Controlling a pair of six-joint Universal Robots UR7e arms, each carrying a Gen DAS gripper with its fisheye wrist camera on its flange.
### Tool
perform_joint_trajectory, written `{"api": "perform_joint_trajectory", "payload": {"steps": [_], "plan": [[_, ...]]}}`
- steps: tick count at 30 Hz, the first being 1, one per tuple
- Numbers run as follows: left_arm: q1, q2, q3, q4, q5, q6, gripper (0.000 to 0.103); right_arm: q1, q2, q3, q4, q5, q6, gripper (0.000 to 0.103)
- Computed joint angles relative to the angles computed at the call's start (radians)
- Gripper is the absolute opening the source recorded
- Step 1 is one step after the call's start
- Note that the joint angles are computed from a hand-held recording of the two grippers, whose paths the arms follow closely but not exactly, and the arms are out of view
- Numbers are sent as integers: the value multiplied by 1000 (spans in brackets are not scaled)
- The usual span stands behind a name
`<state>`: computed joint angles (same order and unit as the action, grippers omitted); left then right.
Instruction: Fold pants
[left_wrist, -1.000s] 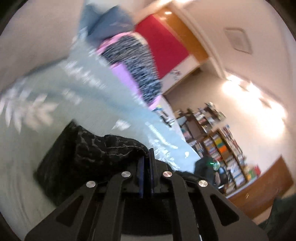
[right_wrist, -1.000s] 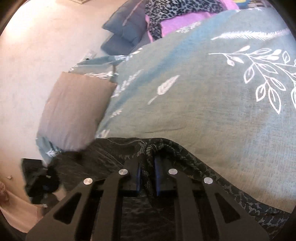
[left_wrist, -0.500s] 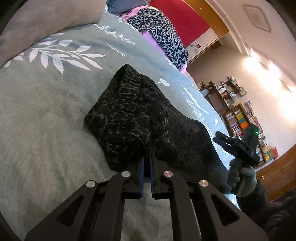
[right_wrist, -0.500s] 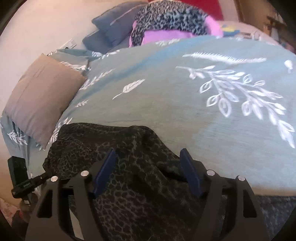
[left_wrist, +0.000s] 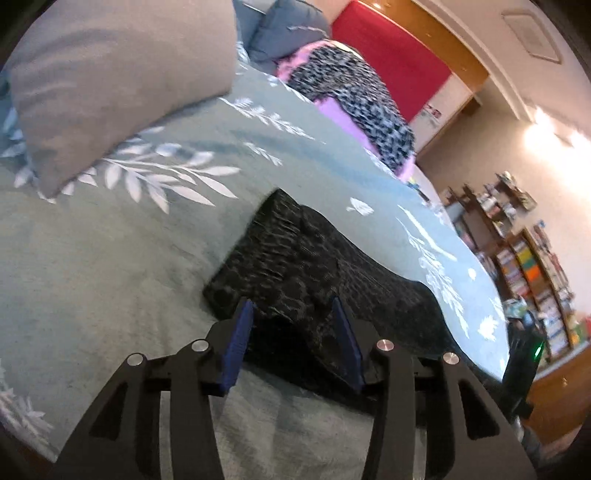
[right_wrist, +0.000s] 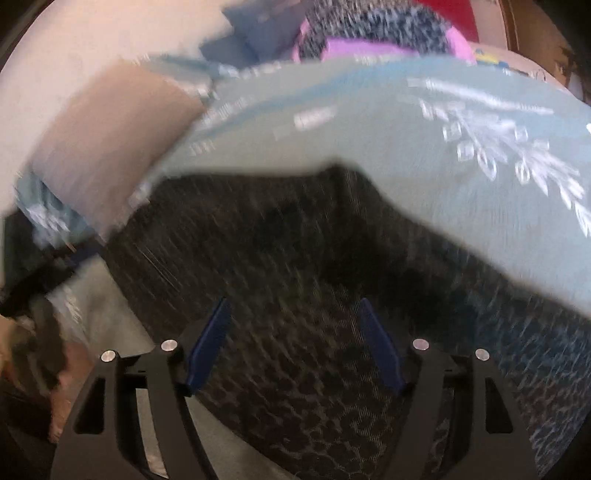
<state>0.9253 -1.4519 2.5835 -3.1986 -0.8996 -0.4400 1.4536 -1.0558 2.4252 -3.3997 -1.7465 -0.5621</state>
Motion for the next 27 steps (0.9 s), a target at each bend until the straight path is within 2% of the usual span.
{"api": "perform_joint_trajectory", "payload": {"steps": [1,3,5,8,10,13,15,18,19,21,24,27], "plan": [[-11,-3,3,2,19,-4,45,-2,20,1,-12,-31,3,73],[-58,7,3,21,86,-12,45,-10,34,18,-52,-36,-10,73],[-100,42,-2,-2,103,26,46,2,29,26,-65,-28,-23,73],[-96,125,-39,-77,32,115,46,17,25,35,-122,-17,-26,73],[-72,217,-85,-129,-19,173,46,16,25,38,-170,-30,-19,73],[-23,294,-140,-106,-43,180,46,-2,22,43,-245,-68,-18,73],[12,328,-160,-82,-26,173,46,-31,20,45,-290,-100,-28,73],[40,353,-151,-97,-16,201,44,-101,0,42,-289,-119,-14,73],[35,363,-146,-107,-6,227,44,-124,-21,47,-271,-108,-11,72],[22,374,-151,-80,26,226,44,-174,-76,64,-221,-23,-1,71],[8,368,-164,-22,47,164,45,-184,-104,86,-265,-38,-24,71],[-28,376,-180,29,88,120,47,-248,-179,111,-281,-6,-4,71]]}}
